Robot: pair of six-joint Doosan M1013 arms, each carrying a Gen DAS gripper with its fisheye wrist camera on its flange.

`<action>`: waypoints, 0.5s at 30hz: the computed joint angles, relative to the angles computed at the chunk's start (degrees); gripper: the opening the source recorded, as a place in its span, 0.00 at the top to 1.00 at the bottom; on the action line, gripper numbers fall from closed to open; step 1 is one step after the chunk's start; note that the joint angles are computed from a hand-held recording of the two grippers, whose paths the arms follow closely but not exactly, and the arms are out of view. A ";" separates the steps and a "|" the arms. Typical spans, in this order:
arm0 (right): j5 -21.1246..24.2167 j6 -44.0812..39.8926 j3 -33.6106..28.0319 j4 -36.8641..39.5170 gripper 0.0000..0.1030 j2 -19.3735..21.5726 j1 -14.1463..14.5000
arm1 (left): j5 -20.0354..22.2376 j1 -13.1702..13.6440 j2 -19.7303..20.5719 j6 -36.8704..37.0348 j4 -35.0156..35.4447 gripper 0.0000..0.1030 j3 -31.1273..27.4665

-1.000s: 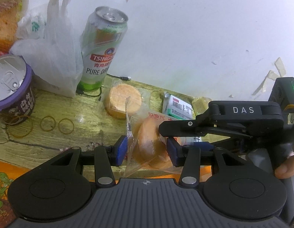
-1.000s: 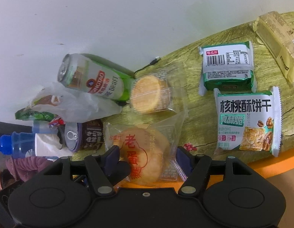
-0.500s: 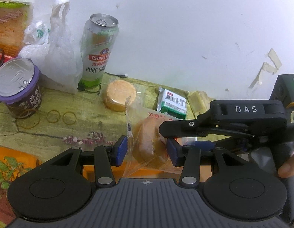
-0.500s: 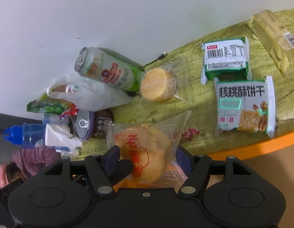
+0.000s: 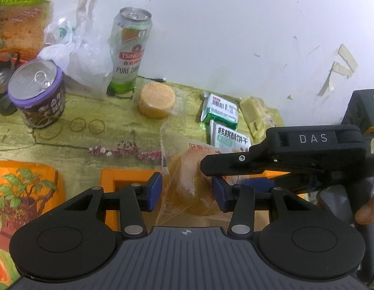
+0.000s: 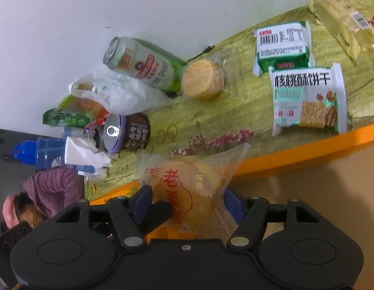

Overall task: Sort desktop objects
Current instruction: 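Lift the wrapped cake with the left gripper and carry it over the orange tray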

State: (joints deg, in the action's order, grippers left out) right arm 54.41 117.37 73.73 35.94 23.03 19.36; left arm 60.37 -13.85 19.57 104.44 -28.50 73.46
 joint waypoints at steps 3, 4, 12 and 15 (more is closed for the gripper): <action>0.01 -1.14 1.44 1.25 0.37 -0.64 -0.12 | 0.47 0.14 -0.39 -0.53 0.58 0.56 0.64; 0.15 -1.32 1.64 1.47 0.37 -0.71 -0.12 | 0.62 0.17 -0.46 -0.68 0.74 0.56 0.81; 1.67 -2.79 2.20 2.18 0.37 0.31 0.14 | 1.58 0.50 -0.95 -1.36 1.43 0.56 2.56; 3.19 -2.17 2.18 1.15 0.37 -0.48 0.53 | 2.00 0.59 -0.93 -1.47 1.68 0.56 3.09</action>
